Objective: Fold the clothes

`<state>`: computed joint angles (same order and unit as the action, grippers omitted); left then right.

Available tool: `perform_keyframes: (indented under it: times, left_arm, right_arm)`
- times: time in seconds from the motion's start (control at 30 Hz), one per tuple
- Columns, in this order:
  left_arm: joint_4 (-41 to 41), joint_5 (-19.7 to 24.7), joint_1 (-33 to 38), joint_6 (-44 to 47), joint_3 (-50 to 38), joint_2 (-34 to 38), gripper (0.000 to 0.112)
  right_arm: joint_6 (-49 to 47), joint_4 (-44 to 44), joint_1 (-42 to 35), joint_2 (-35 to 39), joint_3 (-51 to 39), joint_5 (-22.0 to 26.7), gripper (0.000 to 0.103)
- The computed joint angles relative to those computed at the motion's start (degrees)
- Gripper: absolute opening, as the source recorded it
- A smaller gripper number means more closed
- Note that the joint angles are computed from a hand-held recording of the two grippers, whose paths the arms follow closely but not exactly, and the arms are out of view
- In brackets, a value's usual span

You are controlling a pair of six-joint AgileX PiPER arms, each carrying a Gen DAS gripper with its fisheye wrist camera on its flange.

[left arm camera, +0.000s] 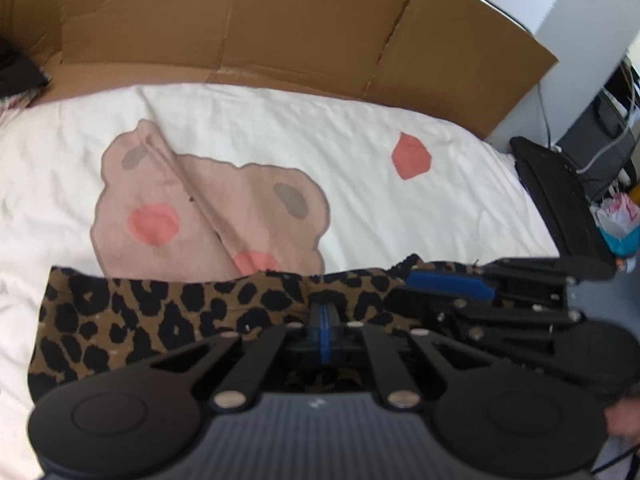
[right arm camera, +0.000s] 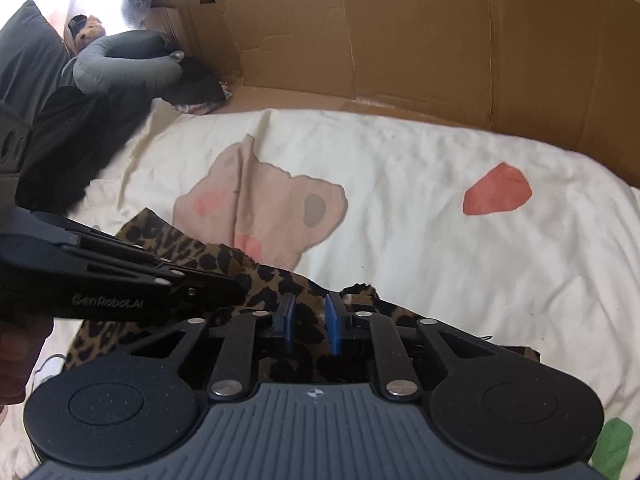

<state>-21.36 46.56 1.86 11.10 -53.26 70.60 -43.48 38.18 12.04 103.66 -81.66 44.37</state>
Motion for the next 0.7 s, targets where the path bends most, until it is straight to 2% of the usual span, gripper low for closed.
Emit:
perform_keyframes:
  times: [0.2,0.33,0.4,0.57,0.7]
  left_arm:
    - [4.5,2.0,-1.6,-4.4,-3.1,-0.9,0.001]
    - [0.8,4.5,0.2,-1.0,-3.2,-2.1,0.001]
    - [1.8,3.7,-0.5,-1.1,-1.9,-2.5,0.003]
    - [1.3,0.9,-0.3,-0.3,0.6,-2.0,0.003]
    - [5.2,-1.7,-2.9,-2.2,0.9,-1.4,0.003]
  right_arm:
    - [0.7,0.2,-1.4,2.8,-3.4,2.7,0.016]
    - [3.5,-0.3,-1.9,2.6,-4.6,4.4,0.017]
    - [4.0,0.0,-1.9,1.0,-3.5,3.5,0.018]
    - [-4.5,5.1,-1.6,-5.2,3.4,1.6,0.019]
    - [-6.4,1.9,1.3,-5.8,6.0,0.8,0.031]
